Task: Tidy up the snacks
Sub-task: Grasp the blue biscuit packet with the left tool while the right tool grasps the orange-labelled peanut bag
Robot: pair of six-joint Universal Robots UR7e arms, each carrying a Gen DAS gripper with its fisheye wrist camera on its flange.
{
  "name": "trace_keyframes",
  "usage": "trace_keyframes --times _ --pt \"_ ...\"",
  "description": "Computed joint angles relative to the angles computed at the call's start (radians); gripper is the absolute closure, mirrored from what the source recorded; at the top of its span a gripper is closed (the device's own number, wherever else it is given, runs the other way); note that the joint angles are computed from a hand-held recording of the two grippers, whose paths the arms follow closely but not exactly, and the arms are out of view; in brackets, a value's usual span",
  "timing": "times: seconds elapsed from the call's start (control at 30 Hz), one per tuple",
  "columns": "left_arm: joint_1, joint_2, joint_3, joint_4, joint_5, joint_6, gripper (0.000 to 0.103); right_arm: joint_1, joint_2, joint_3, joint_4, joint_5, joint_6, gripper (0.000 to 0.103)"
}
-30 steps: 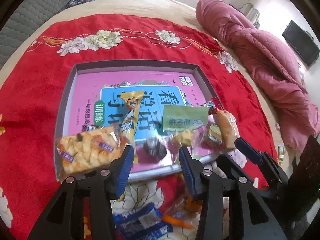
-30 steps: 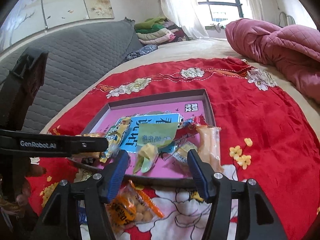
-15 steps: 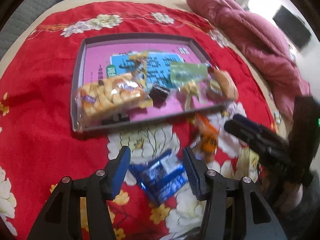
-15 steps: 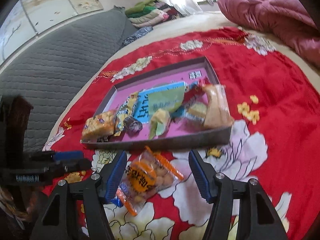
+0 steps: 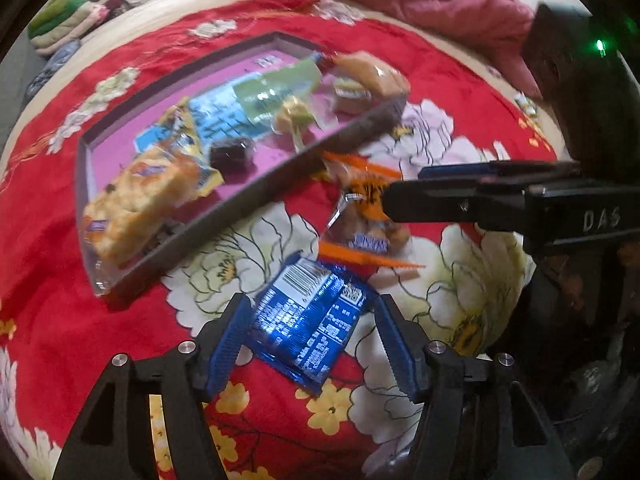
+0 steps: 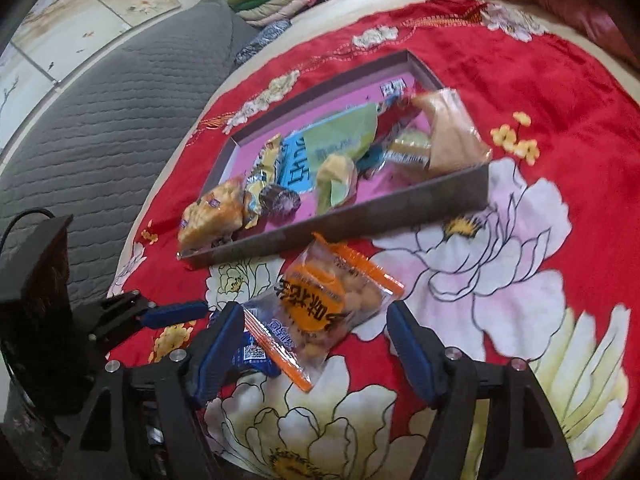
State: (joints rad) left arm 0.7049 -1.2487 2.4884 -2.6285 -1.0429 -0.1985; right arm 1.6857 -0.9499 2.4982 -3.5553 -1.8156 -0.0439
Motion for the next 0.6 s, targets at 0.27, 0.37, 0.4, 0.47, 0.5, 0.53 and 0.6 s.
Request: trace_keyframes --times 0.27,0.37,0.4,0.47,0.5,0.53,0.6 --pt "0.028 0.027 0.002 -0.045 -0.005 0.053 0.037 -0.016 0.043 -0.050 0.061 -0.007 0.165 0.029" --pt "0.031 0.038 0.004 -0.060 -0.001 0.077 0.037 0.005 0.068 -0.082 0.081 -0.041 0.185 0.024" --pt "0.032 0.042 0.005 -0.068 -0.001 0.082 0.037 0.016 0.078 -0.094 0.092 -0.061 0.191 0.024" --pt "0.041 0.050 0.001 -0.078 -0.009 0.091 0.037 0.037 0.101 -0.116 0.102 -0.103 0.187 0.024" --pt "0.045 0.056 0.000 -0.084 -0.010 0.097 0.037 0.048 0.112 -0.126 0.103 -0.121 0.180 0.024" --pt "0.049 0.059 -0.002 -0.089 -0.016 0.103 0.037 0.055 0.120 -0.133 0.102 -0.134 0.175 0.026" --pt "0.056 0.066 -0.005 -0.095 -0.022 0.106 0.037 0.059 0.133 -0.138 0.085 -0.146 0.157 0.030"
